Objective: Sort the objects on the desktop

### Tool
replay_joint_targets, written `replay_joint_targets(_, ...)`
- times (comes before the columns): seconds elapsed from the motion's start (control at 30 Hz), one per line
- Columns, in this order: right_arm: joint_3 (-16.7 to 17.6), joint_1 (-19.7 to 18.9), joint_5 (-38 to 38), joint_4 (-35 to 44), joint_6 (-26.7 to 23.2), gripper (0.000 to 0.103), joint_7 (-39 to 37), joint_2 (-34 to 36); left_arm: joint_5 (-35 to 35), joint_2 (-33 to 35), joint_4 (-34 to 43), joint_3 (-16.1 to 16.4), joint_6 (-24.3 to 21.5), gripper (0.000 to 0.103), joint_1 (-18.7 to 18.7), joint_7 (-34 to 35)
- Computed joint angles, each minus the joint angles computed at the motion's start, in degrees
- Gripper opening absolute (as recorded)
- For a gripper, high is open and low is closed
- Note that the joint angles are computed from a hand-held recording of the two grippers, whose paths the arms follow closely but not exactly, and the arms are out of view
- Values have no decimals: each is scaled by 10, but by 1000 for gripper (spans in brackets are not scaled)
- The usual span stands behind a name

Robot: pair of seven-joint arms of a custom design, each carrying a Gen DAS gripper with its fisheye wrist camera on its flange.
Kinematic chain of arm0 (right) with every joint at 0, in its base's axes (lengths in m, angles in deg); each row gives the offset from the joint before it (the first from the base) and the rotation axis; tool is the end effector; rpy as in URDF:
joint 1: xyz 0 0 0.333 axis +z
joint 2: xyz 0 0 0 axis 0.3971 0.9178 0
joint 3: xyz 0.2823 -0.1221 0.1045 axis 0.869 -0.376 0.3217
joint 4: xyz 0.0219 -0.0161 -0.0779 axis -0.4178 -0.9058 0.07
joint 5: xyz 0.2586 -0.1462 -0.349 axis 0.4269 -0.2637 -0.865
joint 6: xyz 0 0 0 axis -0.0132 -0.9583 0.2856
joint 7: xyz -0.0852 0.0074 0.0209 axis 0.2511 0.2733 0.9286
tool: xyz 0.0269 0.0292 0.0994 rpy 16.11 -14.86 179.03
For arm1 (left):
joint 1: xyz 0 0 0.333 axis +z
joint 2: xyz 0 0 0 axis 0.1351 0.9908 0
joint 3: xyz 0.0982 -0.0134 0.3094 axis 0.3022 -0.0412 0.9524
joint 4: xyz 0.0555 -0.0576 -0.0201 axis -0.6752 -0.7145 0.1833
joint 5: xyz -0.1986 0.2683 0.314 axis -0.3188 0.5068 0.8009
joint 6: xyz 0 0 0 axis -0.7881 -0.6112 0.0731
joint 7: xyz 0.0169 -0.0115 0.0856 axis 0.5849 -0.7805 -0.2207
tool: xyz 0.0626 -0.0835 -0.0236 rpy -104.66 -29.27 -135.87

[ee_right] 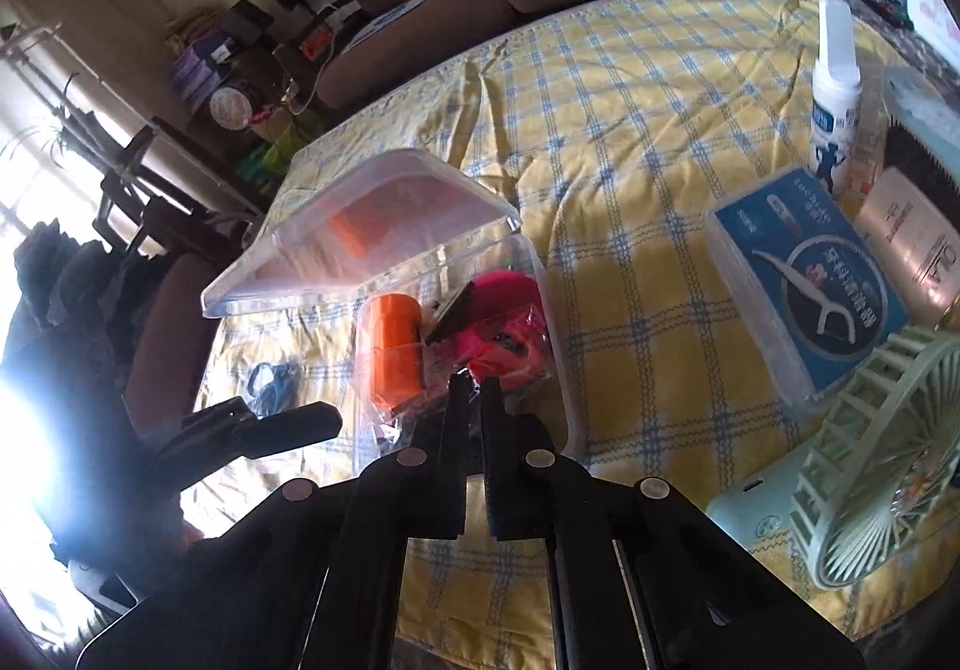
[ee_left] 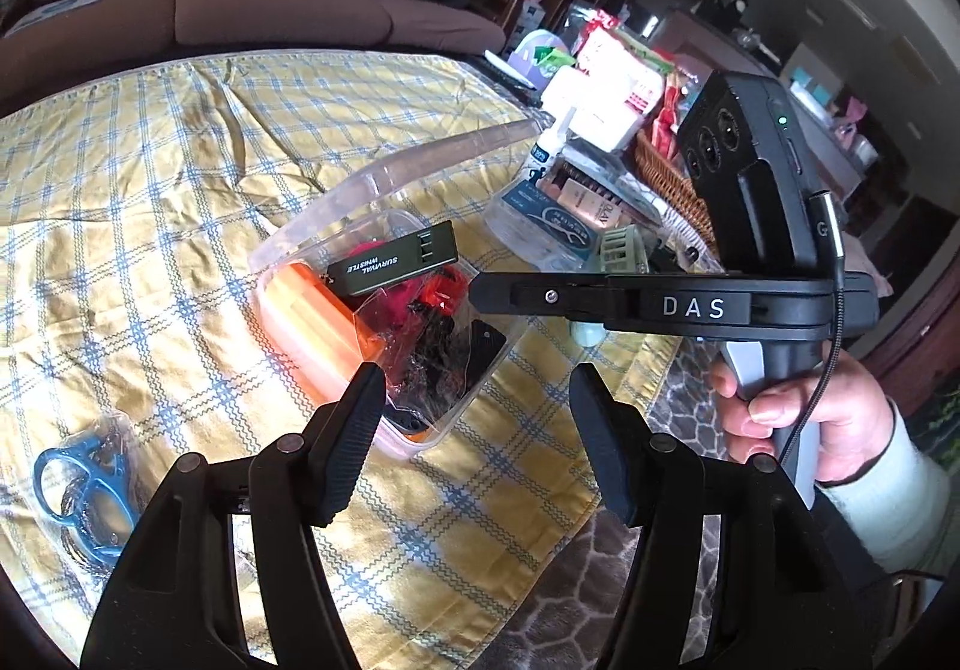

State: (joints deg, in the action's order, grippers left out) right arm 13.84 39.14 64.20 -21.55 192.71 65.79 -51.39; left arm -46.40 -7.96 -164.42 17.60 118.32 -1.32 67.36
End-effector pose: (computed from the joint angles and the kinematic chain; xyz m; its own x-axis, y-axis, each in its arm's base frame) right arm 0.6875 0.2930 0.4081 0.3555 -0.8376 -0.4149 -0.8444 -0.0975 -0.5267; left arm 0.6154 -0.2833 0.4018 -0.4563 -0.7800 0.4282 -0.7806 0.1200 -0.6133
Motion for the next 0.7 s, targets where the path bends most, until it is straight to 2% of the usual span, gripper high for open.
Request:
replay_joint_targets(0.1,-21,20,-68,20,-8,3,26,5,17,-1,0,3,4,60,-2,-16)
replay_joint_targets(0.23,-13,10,-57,19,-11,6,20,-2,67,0,-2,8,19,60,-10,-72)
replay_joint_targets(0.33,-10,9,-53,3,-8,7,16,-11,151,2,-2,17,27,67,-20,-151)
replay_joint_targets(0.4,-9,8,-48,-2,-15,7,16,-14,173,0,-4,12,31,70,-17,-171)
replay_joint_targets(0.7,-14,9,-42,-36,-8,7,18,-46,313,-26,-24,22,41,70,-26,-298)
